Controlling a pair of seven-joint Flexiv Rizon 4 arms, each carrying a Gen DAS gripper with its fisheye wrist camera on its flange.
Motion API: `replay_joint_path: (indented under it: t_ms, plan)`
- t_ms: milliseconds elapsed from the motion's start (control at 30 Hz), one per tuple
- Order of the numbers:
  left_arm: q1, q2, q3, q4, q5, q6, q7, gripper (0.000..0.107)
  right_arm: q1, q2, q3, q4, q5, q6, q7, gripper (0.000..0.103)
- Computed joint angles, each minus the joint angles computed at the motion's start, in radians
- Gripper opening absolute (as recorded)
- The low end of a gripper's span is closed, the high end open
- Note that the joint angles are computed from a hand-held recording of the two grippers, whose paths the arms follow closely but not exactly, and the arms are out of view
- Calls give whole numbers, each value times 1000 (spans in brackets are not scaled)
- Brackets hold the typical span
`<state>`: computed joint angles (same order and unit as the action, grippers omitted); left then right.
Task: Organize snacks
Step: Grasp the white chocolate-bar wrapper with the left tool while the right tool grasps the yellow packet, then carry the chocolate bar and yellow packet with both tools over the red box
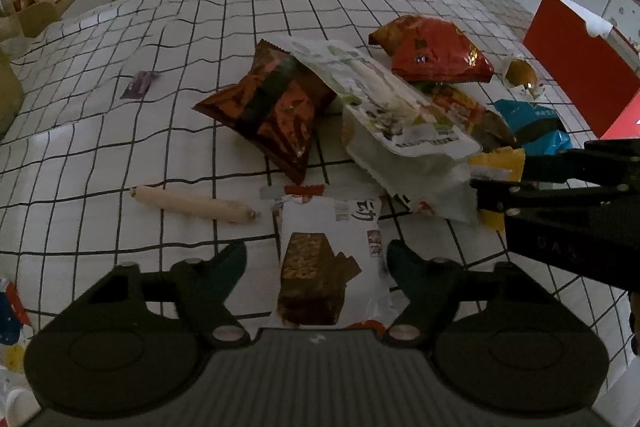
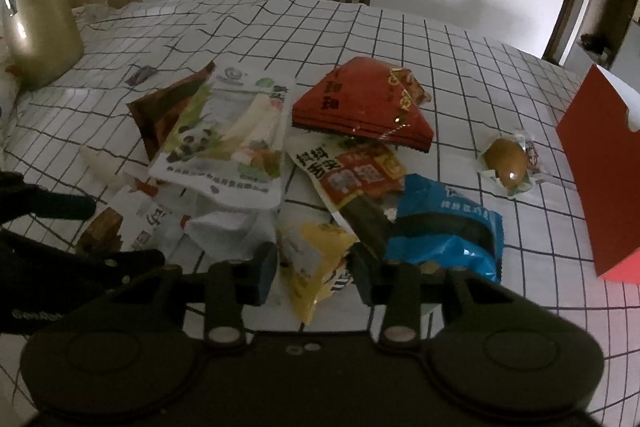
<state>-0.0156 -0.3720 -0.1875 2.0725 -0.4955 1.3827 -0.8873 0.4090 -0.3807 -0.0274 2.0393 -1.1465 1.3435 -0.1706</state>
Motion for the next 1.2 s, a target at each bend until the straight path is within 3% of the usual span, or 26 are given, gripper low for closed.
replay_joint_path:
  t_ms: [200,367,467,767,967,1200]
  plan:
    - [-9,-6,17,-18,4,-46,-40,68,4,-3,-9,3,-22,-10,31,40]
    - [-19,-2,25,-22,10,-52,-71,54,-1,-2,2,1,-22,-15,42,33]
    - [-27,0,35,-17,20,-42,-89,50,-2,4,-1,7,-37,-5,65,30]
    - [-19,28,32,11,2,-50,-107,46,-12,37,8,26,-109,8,167,26]
    - [-46,61,77,21,48,-83,-166,46,-32,76,43,50,-117,-3,177,26]
    - [-39,133,59,73,-23,-83,-124,46,-67,147,76,106,-126,8,211,26]
